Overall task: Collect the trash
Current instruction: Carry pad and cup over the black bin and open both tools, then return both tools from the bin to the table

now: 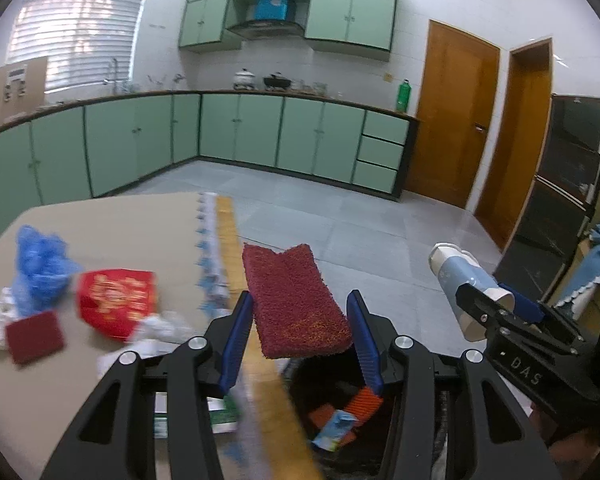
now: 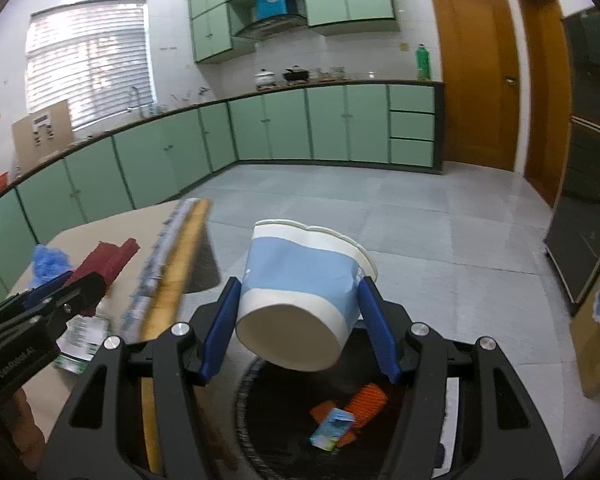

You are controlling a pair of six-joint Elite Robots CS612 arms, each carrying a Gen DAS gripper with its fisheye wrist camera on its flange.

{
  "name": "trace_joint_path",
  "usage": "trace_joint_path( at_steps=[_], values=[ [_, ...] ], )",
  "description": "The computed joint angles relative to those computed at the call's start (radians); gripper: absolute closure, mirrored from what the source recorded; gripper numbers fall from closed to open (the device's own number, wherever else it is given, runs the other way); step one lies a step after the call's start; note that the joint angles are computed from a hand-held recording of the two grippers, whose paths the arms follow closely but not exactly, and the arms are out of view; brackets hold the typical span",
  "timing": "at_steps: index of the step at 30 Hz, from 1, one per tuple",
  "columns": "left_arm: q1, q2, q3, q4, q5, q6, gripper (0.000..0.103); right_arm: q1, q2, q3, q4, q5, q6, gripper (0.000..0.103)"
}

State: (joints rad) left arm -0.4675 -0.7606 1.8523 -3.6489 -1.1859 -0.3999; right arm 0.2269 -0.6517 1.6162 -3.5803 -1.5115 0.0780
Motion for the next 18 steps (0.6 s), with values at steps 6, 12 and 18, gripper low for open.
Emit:
trace_joint_path(
  at_steps=[6, 12, 18],
  values=[
    [-0.007, 0.042, -0.083, 0.083, -0.054, 0.001, 0.055, -0.029, 0.025, 0.000, 0.018, -0.024, 0.006, 0.045],
    [-0.003, 0.086, -0.162, 0.175, -0.101, -0.003, 0.055, -0.052, 0.060, -0.027, 0.082, -0.024, 0.025, 0.044],
    [-0.003, 0.115, -0.211, 0.226, -0.132, 0.018, 0.053, -0.056, 0.085, -0.053, 0.125, -0.040, 0.024, 0.032]
  ],
)
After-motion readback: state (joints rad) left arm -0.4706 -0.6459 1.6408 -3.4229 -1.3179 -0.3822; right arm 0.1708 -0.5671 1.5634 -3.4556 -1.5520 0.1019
